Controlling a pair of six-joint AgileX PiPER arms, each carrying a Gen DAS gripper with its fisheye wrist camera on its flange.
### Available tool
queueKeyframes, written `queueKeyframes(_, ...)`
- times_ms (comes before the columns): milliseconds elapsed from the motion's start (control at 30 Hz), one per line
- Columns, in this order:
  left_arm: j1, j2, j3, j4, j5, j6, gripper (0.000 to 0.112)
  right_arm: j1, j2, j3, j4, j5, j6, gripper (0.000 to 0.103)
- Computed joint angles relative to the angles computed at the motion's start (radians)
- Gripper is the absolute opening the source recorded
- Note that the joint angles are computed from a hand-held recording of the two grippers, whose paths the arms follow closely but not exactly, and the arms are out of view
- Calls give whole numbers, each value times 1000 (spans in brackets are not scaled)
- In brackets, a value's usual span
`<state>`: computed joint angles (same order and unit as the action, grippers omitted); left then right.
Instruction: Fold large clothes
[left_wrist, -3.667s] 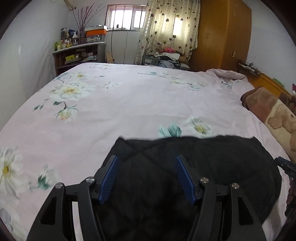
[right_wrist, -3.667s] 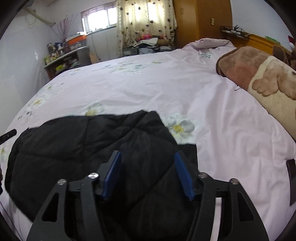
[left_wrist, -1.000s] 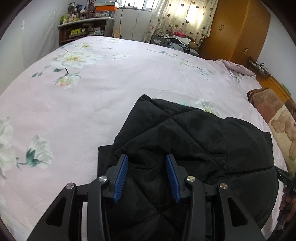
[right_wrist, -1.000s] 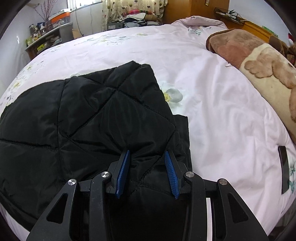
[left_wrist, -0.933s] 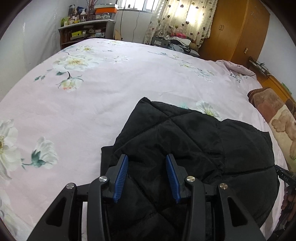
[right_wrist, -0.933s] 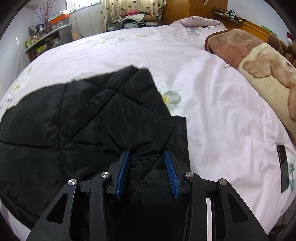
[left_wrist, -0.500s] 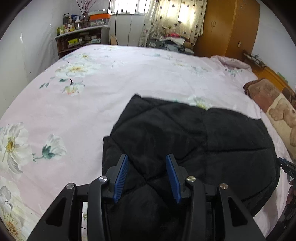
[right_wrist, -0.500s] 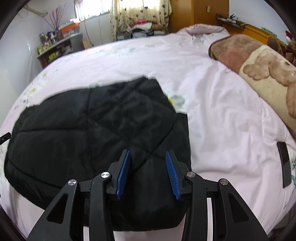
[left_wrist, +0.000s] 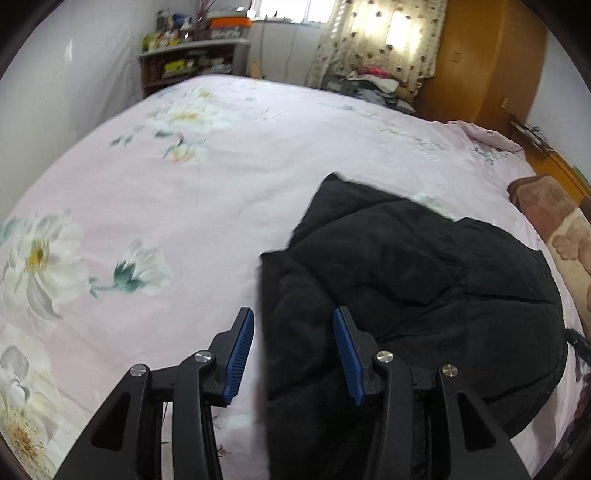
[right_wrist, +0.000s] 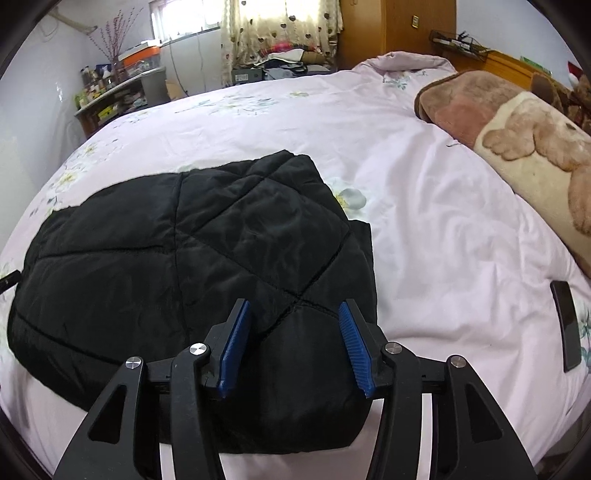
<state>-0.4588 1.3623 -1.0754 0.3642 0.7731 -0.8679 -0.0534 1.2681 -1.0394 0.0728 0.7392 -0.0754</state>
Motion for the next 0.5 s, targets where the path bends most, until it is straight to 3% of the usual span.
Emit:
queueKeyframes(233, 104, 48, 37, -200, -114, 173, 56, -68, 54, 23, 11, -43, -6, 61)
queueKeyframes(400, 154, 86, 51, -322, -177, 276, 71, -195, 133, 0, 256, -9, -205, 66)
queueKeyframes(500, 200, 69, 90, -442, -207, 366, 75, -255, 173, -7, 380, 17, -308, 66)
